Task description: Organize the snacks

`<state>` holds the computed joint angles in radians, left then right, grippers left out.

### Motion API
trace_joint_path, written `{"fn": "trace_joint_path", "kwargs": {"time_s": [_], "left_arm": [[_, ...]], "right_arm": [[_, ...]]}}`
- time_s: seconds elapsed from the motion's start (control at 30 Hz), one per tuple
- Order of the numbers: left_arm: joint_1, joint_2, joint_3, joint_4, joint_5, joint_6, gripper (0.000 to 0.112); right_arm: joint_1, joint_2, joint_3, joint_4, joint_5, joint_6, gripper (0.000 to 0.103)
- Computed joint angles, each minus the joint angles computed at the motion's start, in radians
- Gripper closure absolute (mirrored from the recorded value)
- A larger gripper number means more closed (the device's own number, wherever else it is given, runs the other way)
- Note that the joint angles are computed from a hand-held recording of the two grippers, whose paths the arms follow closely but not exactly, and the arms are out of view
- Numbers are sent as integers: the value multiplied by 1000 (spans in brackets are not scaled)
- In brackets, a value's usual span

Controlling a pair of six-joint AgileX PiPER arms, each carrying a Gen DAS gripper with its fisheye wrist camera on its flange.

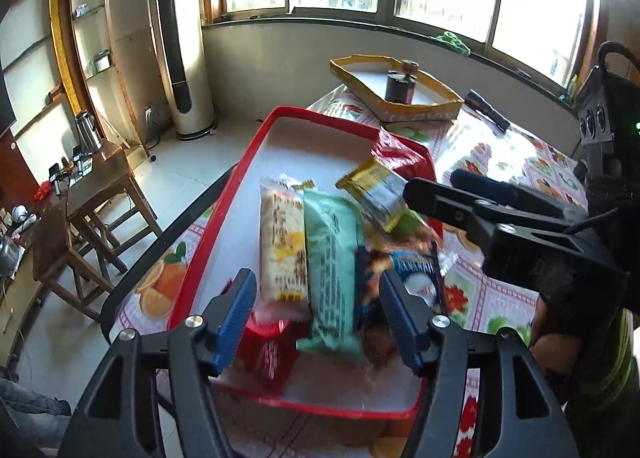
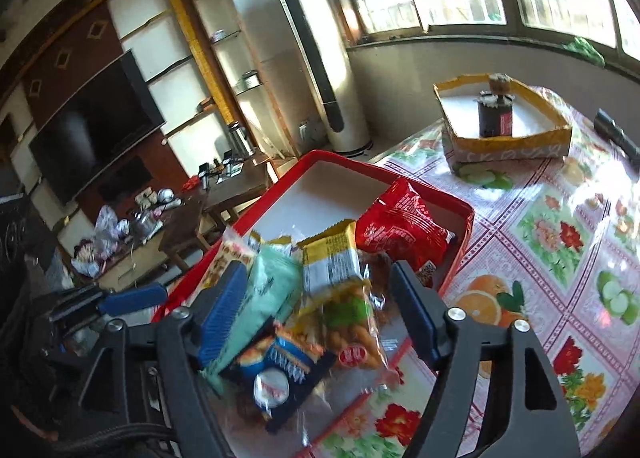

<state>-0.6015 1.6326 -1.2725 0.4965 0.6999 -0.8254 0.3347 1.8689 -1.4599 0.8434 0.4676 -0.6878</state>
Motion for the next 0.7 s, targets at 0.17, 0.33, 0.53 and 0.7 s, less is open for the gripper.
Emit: {"fn": "trace_joint_path", "kwargs": {"time_s": [0.17,0.33,0.53,0.7], "left_arm": [[-35,-72,94,42,-1,-50,40],[-59,-121,159,46,40,-66,35],[-111,-160,209,54,59,-116,34],[-159,-179,230,83,81,-155,34]], "right_arm": [[-15,-91,113,67,11,-219,20],[-52,-150,191,87,139,-409,17],[-66,-194,278,66,218,-540,17],[-36,-202,303,3,231,-543,17]]}}
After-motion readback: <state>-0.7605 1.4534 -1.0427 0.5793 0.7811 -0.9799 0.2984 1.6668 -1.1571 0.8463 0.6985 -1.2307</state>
